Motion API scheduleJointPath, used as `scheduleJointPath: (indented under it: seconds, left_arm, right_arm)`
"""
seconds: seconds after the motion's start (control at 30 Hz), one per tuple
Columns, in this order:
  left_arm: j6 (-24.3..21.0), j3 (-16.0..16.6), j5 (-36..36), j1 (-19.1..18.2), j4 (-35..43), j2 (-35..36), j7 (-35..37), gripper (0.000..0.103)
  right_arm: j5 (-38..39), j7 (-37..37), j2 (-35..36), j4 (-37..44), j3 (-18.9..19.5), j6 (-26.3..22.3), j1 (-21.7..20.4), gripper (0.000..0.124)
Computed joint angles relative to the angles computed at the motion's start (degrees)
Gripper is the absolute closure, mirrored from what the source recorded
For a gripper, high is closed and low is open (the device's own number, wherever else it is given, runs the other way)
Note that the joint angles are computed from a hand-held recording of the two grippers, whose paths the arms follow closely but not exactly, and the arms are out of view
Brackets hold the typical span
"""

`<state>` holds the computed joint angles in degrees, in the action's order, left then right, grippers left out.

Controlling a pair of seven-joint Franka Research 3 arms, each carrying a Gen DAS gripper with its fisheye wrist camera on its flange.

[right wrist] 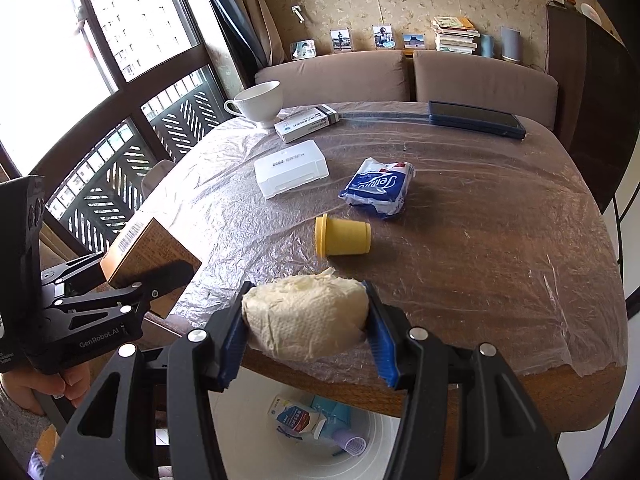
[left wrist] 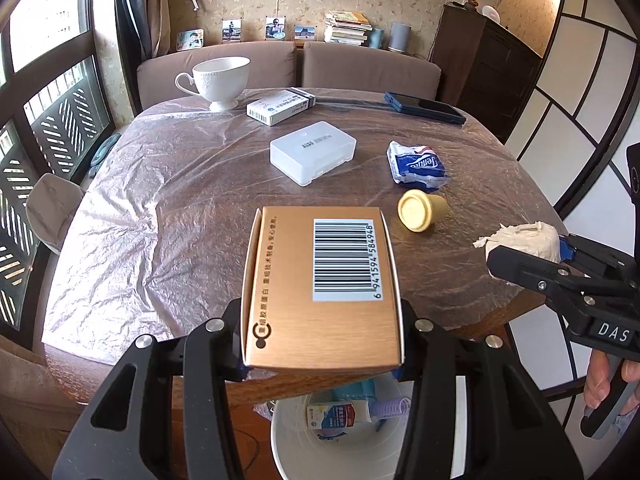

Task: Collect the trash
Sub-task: 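Carry the cloth bundle in the right tool and cardboard box in the left tool over the bin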

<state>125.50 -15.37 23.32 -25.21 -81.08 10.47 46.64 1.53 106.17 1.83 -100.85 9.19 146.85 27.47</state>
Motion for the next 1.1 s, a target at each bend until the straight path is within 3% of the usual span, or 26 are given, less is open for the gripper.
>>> scheduleJointPath:
  seconds: [1.1]
  left_arm:
    - [-1.3,-2.6,-2.4,-1.8,-7.2,-4.9,-2.7,0.054]
  right_arm:
    - [5.1,-3.1,-9.3,-12.6,1.9,-1.8,-0.7,0.072]
